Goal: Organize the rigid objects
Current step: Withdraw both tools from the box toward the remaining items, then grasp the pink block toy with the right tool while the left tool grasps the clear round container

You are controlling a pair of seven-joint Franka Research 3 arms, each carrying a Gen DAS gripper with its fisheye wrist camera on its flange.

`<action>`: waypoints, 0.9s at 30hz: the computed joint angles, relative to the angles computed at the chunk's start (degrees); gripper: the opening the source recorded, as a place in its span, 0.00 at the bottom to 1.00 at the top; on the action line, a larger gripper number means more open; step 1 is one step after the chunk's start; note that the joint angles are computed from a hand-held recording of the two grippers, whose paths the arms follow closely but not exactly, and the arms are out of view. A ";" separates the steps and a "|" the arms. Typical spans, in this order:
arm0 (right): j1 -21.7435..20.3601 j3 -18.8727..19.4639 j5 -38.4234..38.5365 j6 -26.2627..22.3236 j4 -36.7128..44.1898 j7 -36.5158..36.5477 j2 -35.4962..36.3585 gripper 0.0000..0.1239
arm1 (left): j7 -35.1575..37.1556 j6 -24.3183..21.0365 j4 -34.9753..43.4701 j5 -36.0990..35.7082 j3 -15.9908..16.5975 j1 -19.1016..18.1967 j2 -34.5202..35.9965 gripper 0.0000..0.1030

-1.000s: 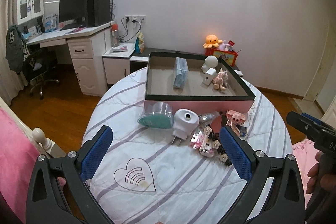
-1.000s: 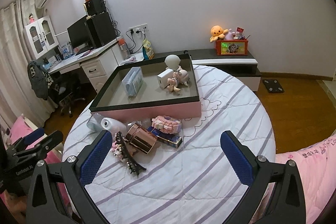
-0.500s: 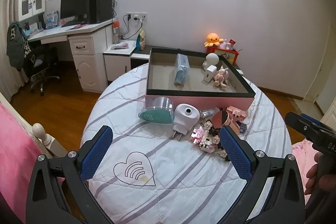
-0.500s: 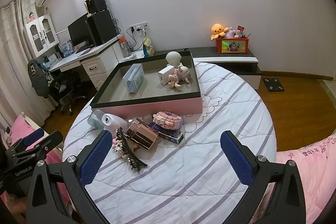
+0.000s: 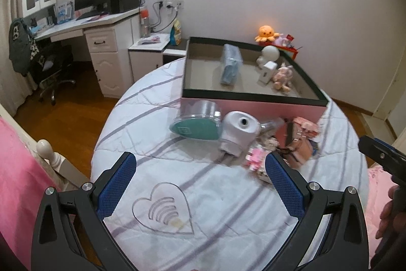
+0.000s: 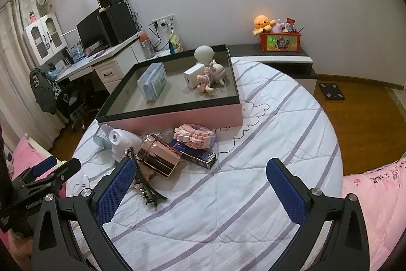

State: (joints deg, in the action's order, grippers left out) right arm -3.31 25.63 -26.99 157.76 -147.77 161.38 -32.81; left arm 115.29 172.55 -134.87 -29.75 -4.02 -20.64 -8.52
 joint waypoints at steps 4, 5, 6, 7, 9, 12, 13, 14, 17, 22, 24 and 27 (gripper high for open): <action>-0.41 -0.72 -0.25 0.68 0.94 -0.56 2.75 0.83 | -4.44 0.44 2.37 5.28 -1.70 2.93 3.25 1.00; -0.44 -0.91 -0.43 0.83 1.16 -0.57 3.33 0.83 | -5.72 0.62 3.11 6.83 -2.25 3.73 4.26 1.00; -0.53 -1.03 -0.68 0.96 1.47 -0.52 4.01 0.83 | -6.79 0.76 3.91 8.28 -2.78 4.49 5.33 1.00; -0.56 -1.24 -0.93 1.03 1.81 -0.53 4.76 0.83 | -8.03 0.63 4.65 9.96 -3.38 5.31 6.22 1.00; -0.50 -1.77 -1.53 1.29 2.53 -0.43 6.40 0.83 | -10.62 0.37 6.19 13.58 -4.52 6.85 8.23 1.00; -0.17 -2.88 -2.64 1.36 3.76 -0.28 8.91 0.83 | -12.21 -0.28 8.36 16.24 -6.17 8.81 10.80 1.00; -0.05 -3.34 -3.07 1.50 4.31 -0.18 9.88 0.83 | -12.57 -0.57 9.03 16.88 -6.74 9.42 11.50 1.00; 0.12 -3.84 -3.49 1.62 4.89 -0.07 10.95 0.83 | -12.67 -0.76 9.64 17.27 -7.31 10.03 12.19 1.00; 1.10 -5.63 -4.87 1.96 6.56 0.08 13.94 0.83 | -14.87 -1.33 11.45 20.47 -8.27 11.20 14.24 1.00; 3.87 -9.82 -5.64 3.36 8.93 -1.30 18.39 0.83 | -13.21 -2.12 14.19 19.26 -10.99 13.88 16.71 1.00; 4.74 -11.10 -5.89 3.77 9.65 -1.56 19.69 0.83 | -13.48 -2.45 14.99 19.53 -11.53 14.47 17.58 1.00; 6.81 -13.35 -4.28 2.88 10.48 -4.08 21.34 0.76 | -12.45 -3.82 16.59 17.12 -13.10 16.11 19.02 0.99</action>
